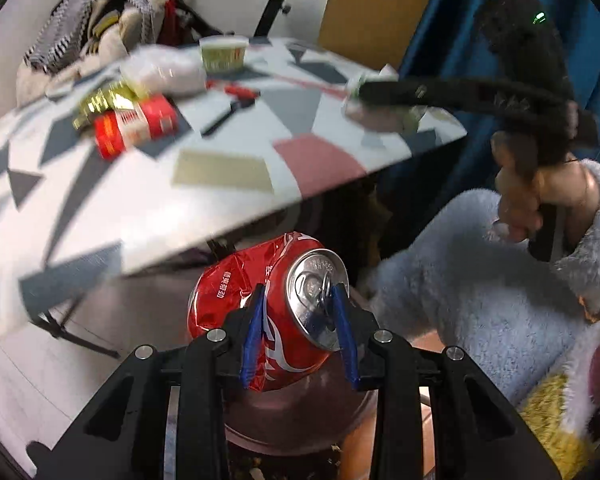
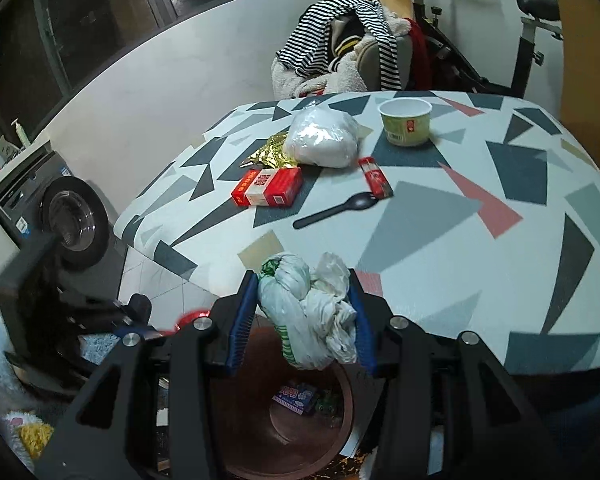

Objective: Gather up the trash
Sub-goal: 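Carry the red can and tissue bundle over the brown bin and release both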

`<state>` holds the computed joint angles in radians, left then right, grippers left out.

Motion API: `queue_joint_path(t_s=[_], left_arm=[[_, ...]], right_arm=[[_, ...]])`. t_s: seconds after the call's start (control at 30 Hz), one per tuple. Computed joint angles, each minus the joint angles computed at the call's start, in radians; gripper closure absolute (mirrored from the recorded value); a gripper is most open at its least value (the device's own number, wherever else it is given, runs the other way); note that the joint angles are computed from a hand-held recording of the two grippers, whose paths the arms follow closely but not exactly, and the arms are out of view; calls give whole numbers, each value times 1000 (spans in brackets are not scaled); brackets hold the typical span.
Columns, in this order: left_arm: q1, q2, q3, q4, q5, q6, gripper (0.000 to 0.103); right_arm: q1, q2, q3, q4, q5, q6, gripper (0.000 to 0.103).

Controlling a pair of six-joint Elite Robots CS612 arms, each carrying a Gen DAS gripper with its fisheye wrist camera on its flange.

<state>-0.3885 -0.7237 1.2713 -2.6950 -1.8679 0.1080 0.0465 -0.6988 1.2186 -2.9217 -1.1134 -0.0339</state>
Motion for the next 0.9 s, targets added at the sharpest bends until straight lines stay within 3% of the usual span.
queue_joint_path(t_s=[0.17, 0.33, 0.4, 0.47, 0.67, 0.9], left_arm=[[2, 44, -53, 98, 13, -16, 70], [13, 90, -115, 169, -24, -36, 70], [13, 98, -125, 173, -23, -45, 60], [12, 94, -117, 152, -1, -73, 33], [25, 68, -74, 15, -10, -133, 21], [29, 15, 3, -154, 73, -147, 14]], right_arm=[[-1, -3, 17, -1, -6, 7, 58], [-2, -6, 29, 2, -12, 16, 58], [-2, -8, 34, 7, -17, 15, 58], [-2, -10, 40, 8, -25, 8, 58], [1, -13, 54, 22, -29, -6, 58], [19, 0, 48, 59, -12, -48, 58]])
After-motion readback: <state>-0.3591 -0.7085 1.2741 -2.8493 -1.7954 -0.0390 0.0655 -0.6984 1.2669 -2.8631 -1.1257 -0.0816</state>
